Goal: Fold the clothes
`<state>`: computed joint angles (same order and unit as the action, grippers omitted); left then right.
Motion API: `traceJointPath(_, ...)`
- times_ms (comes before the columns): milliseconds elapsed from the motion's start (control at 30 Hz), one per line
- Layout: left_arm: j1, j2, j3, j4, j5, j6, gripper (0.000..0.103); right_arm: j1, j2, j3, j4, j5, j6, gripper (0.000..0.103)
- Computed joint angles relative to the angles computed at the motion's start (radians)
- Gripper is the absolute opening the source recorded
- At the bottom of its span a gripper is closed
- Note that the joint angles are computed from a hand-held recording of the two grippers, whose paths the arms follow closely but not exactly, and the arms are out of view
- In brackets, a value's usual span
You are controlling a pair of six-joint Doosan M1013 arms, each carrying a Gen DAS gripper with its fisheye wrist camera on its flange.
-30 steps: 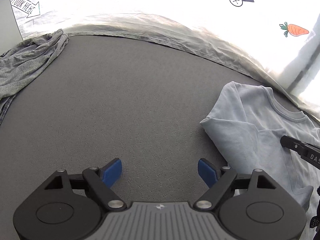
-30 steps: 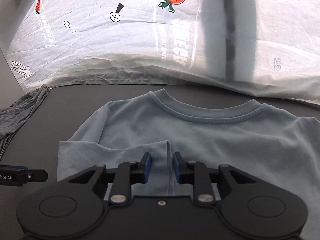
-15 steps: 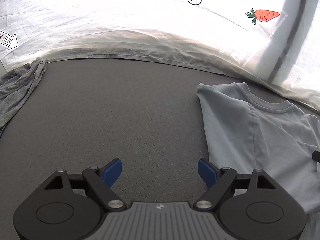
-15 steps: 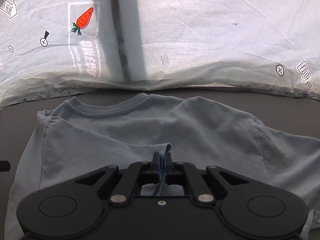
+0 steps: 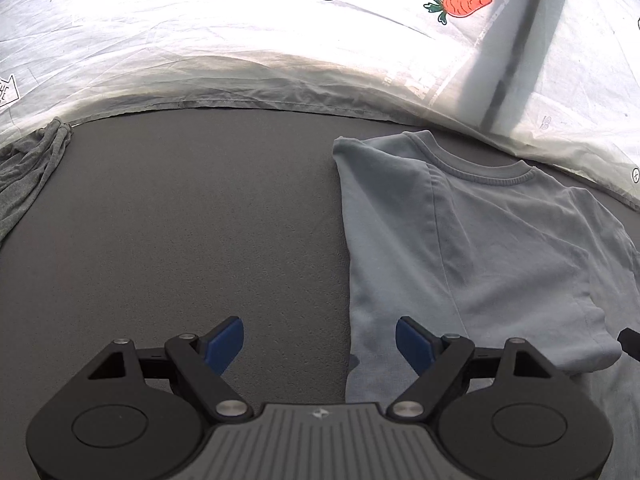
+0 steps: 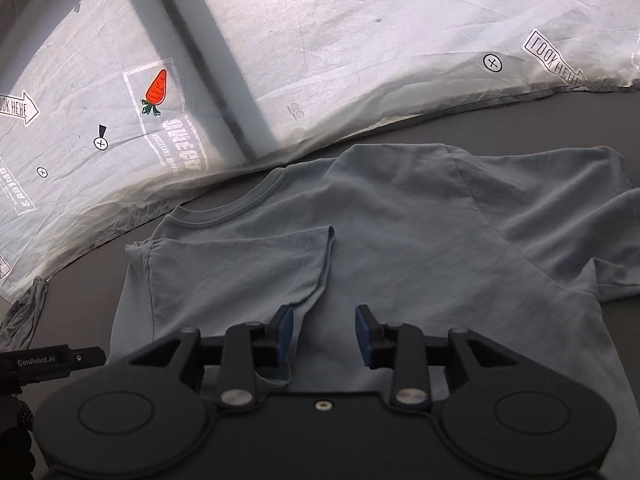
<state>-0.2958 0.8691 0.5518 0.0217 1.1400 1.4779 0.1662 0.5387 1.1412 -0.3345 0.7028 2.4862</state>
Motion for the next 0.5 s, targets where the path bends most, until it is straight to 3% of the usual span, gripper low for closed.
traceJointPath(133, -0.010, -0.049, 0.093, -0.009, 0.009, 0.009, 0.084, 0.024, -0.015, 0.026, 0.012, 0.040, -0.036, 0.035)
traceJointPath(233, -0.016, -0.069, 0.136, -0.009, 0.026, 0.000, 0.084, 0.036, -0.010, 0.026, 0.063, 0.015, -0.076, 0.035)
traceJointPath(367, -0.022, -0.086, 0.175, 0.003, 0.007, 0.007, 0.085, 0.052, 0.027, -0.022, 0.034, 0.021, -0.084, 0.036)
traceJointPath(433, -0.019, -0.078, 0.160, -0.007, 0.020, 0.000, 0.086, 0.057, 0.048, -0.055, -0.004, 0.041, -0.049, 0.046)
traceJointPath(500, -0.017, -0.074, 0.152, -0.012, 0.026, -0.002, 0.088, 0.057, 0.065, -0.083, -0.015, 0.054, -0.047, 0.050)
